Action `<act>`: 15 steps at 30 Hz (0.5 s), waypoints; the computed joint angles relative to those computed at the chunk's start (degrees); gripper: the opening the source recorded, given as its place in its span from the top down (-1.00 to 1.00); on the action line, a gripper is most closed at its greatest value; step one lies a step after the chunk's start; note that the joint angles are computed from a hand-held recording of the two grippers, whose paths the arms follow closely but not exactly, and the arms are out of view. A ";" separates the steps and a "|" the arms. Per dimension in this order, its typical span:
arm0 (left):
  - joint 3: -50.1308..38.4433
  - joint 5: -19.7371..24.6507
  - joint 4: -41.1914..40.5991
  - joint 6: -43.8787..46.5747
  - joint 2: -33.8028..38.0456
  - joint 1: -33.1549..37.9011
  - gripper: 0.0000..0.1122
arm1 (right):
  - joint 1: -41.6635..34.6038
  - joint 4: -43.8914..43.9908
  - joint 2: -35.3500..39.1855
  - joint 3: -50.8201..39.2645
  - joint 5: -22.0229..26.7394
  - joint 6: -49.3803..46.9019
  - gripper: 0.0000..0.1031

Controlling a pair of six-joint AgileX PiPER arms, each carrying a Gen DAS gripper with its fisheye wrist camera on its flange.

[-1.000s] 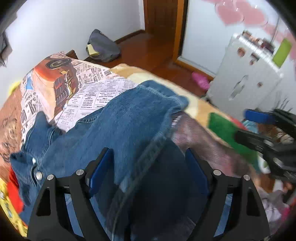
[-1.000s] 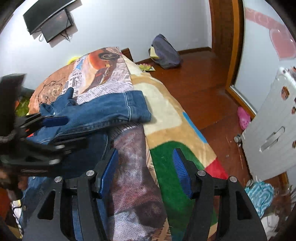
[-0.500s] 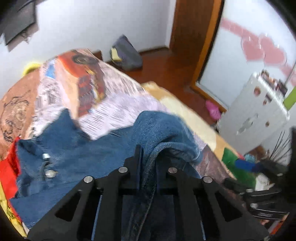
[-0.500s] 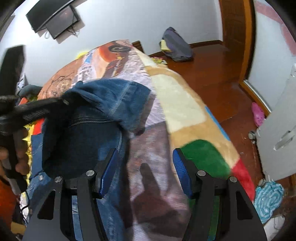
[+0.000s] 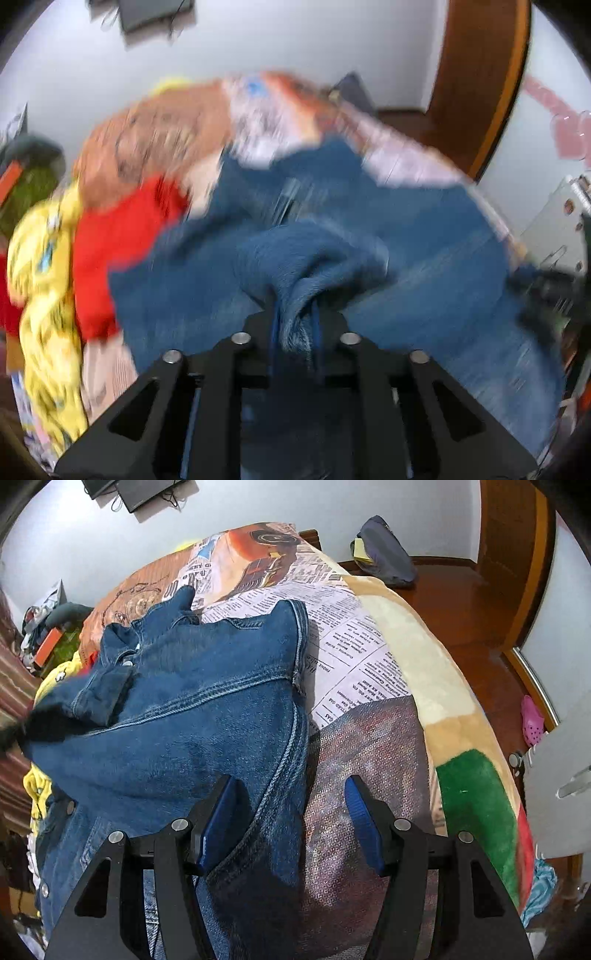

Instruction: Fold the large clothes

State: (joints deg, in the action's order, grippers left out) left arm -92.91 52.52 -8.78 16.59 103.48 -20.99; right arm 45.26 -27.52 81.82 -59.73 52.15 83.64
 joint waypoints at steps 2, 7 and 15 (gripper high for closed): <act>4.86 -1.09 -1.43 0.86 -0.96 1.98 0.37 | 0.35 0.20 -0.02 -0.19 0.72 0.05 -0.11; 12.81 -7.34 2.47 -2.03 -4.33 2.29 -0.06 | 0.74 1.07 0.29 -1.48 3.16 -0.45 -0.11; 8.34 -8.45 7.78 2.59 -2.41 -3.05 -0.07 | 1.97 0.30 2.64 -5.21 6.21 -0.37 -0.11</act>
